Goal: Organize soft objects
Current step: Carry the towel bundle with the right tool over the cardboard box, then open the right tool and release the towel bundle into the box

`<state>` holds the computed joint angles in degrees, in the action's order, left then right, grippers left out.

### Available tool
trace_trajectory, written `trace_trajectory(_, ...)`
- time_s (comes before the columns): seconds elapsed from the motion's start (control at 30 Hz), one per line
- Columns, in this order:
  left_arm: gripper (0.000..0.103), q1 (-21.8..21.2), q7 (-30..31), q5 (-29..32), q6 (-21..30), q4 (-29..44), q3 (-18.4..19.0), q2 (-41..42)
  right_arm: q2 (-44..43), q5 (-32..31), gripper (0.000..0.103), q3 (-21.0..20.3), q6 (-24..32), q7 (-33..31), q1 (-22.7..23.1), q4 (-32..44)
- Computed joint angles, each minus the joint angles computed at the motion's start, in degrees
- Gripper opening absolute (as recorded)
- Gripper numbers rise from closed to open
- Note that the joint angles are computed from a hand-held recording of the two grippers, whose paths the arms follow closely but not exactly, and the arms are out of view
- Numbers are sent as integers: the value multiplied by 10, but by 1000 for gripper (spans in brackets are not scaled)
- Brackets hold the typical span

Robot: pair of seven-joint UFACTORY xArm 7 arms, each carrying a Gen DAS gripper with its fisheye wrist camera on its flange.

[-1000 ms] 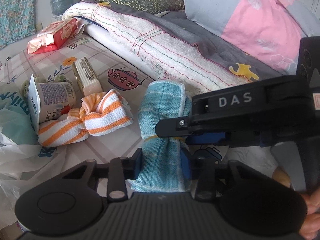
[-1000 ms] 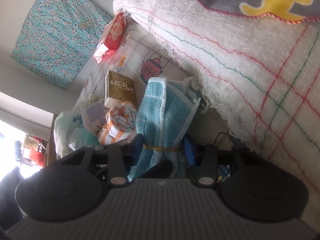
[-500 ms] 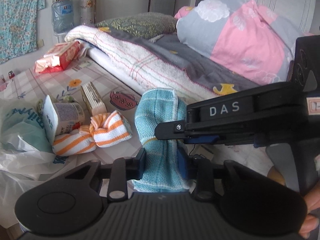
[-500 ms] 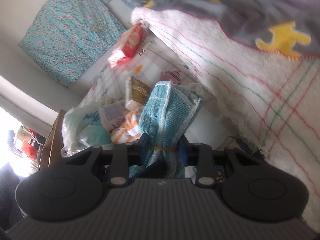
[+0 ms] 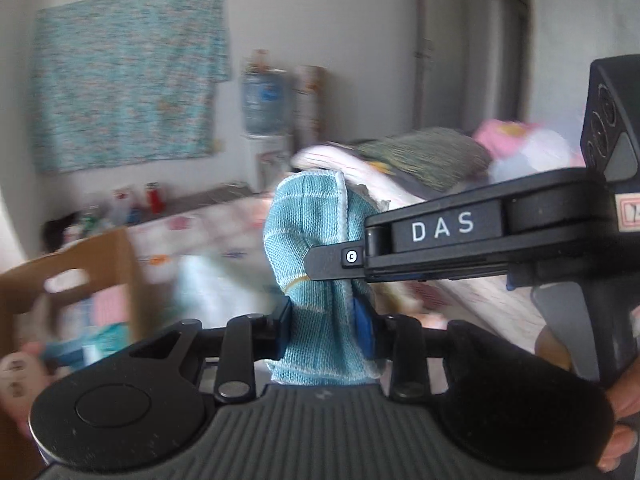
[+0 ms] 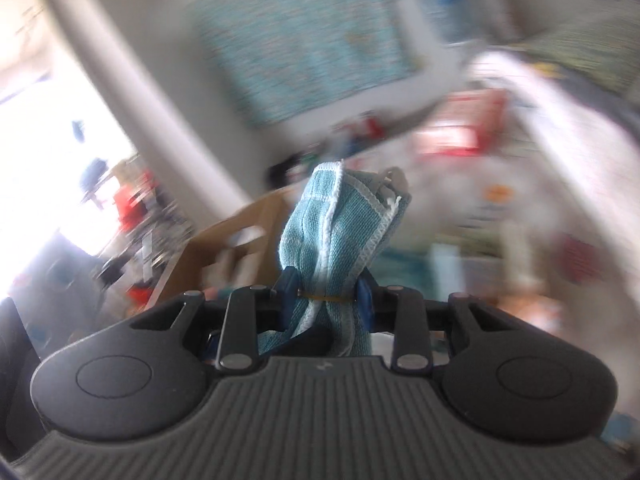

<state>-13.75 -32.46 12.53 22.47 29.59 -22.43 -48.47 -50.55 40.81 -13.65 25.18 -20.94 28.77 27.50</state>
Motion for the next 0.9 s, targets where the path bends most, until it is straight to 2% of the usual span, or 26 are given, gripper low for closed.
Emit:
trace_trajectory(0.07, 34, 15, 3, 3, 29, -12, 23, -37, 51, 23, 30, -5, -6, -24, 61, 44)
trace_trajectory(0.13, 34, 29, 13, 1, 53, -22, 50, -62, 101, 43, 30, 2, -4, -49, 102, 85)
trace_trajectory(0.2, 34, 48, 24, -2, 76, -25, 72, -73, 156, 66, 30, 11, 10, -73, 127, 131)
trace_trajectory(0.3, 34, 77, 44, -6, 96, -24, 101, -66, 237, 89, 30, 31, 39, -86, 141, 196)
trace_trajectory(0.47, 34, 114, 81, -17, 101, -12, 143, -22, 341, 86, 30, 81, 67, -74, 124, 285)
trace_trajectory(0.63, 36, 133, 136, -32, 128, -8, 185, 1, 434, 52, 32, 133, 85, -42, 96, 368)
trace_trajectory(0.7, 40, 141, 146, -42, 142, 3, 190, 30, 464, 15, 32, 153, 91, -24, 82, 391)
trace_trajectory(0.8, 40, 151, 153, -55, 171, 13, 197, 62, 501, -41, 32, 177, 98, 3, 59, 419)
trace_trajectory(0.9, 40, 153, 158, -70, 178, 11, 203, 69, 515, -39, 32, 196, 100, -1, 36, 425)
